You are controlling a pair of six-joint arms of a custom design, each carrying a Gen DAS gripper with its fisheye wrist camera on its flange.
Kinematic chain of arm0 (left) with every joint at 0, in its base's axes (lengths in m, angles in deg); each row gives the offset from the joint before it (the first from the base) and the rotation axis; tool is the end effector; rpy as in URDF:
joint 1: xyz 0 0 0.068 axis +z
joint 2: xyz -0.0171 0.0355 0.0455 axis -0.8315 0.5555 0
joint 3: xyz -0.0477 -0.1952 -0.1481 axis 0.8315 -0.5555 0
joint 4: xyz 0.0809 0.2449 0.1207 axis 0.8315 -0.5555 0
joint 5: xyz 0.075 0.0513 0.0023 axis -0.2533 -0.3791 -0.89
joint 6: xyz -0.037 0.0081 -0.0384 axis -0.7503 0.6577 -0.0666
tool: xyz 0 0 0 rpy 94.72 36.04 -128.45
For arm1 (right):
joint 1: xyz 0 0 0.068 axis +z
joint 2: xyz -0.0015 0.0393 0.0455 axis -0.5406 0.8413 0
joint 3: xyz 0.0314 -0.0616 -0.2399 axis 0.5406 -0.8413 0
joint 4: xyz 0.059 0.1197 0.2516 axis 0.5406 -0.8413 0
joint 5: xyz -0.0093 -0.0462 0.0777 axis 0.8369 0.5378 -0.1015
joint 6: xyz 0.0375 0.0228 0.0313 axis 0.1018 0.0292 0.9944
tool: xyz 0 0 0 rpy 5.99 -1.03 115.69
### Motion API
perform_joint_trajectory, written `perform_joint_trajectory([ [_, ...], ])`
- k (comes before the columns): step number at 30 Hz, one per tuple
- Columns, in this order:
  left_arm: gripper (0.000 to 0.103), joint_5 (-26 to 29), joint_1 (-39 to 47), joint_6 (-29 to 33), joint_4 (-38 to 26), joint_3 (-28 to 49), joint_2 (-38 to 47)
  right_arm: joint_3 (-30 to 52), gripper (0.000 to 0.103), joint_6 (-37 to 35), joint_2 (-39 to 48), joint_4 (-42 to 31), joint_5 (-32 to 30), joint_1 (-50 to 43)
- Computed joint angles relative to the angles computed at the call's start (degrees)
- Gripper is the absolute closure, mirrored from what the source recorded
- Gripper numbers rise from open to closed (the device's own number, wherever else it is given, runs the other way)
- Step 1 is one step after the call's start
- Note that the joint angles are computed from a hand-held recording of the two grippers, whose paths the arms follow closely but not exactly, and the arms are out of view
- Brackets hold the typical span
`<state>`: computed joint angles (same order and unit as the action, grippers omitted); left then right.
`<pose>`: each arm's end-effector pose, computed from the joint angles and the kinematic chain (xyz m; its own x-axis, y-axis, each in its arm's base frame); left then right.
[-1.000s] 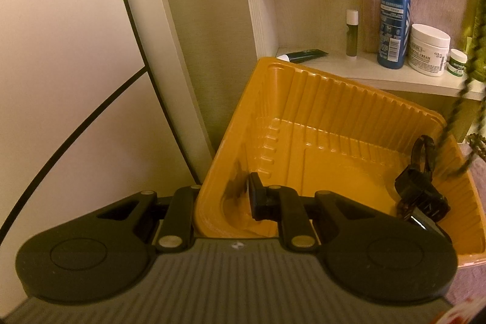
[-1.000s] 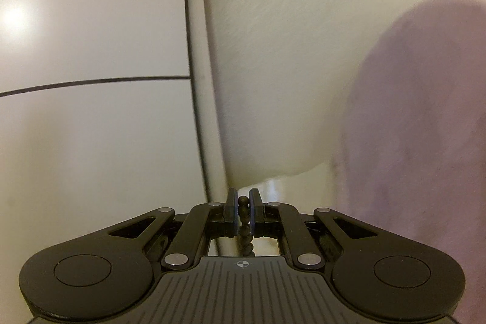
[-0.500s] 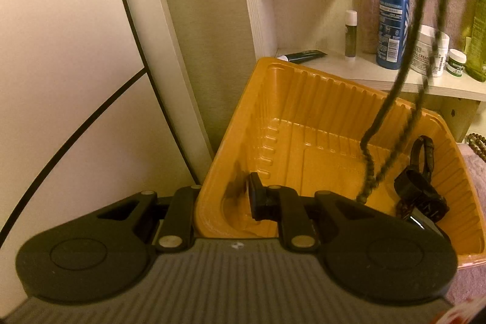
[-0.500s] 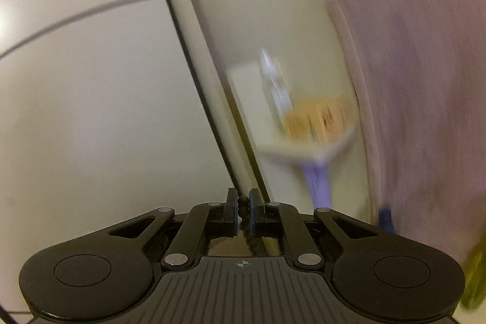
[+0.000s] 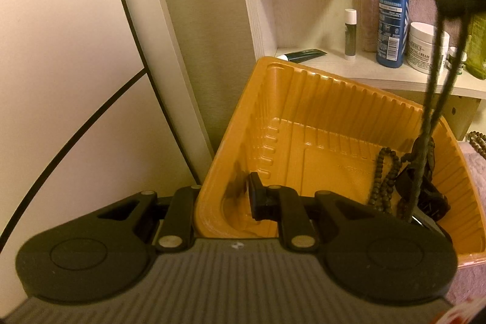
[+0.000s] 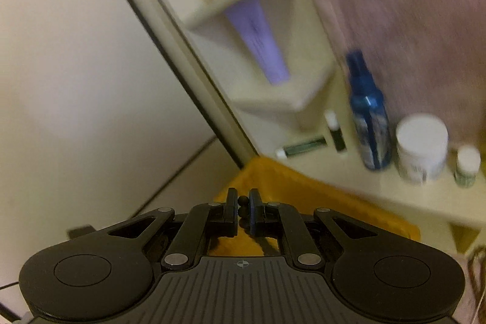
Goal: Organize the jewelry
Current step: 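Lift the dark bead necklace high and lower it into the orange tray, then open the right tool to release the necklace and withdraw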
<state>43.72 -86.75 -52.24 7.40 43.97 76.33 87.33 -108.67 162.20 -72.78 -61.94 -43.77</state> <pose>0.1566 -0.0668 0.1503 -0.6471 -0.0097 -0.7624 -0.2217 0.9591 0.1761 0.2679 -0.0208 0.2173 -0.6692 -0.0878 -0.7379 -0.6361 0.5810 0.5077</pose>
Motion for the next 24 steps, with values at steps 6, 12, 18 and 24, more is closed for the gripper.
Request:
perform_joint_trajectory([
  [6, 0.087, -0.1, -0.1, 0.0, -0.3, -0.1, -0.2, -2.7, 0.096, 0.4, 4.4, 3.6, 5.2, 0.5],
  [12, 0.087, -0.1, 0.0, 0.1, -0.3, 0.0, -0.2, -4.7, 0.095, 0.5, 5.4, 7.0, 9.8, 1.1],
  [18, 0.087, 0.0, 0.0, 0.2, -0.7, 0.1, -0.4, -7.0, 0.059, -0.5, 4.0, 8.9, 11.0, 0.2],
  [24, 0.087, 0.0, -0.1, 0.2, -0.6, 0.1, -0.2, -8.3, 0.056, -1.1, 2.1, 9.0, 12.8, -0.1],
])
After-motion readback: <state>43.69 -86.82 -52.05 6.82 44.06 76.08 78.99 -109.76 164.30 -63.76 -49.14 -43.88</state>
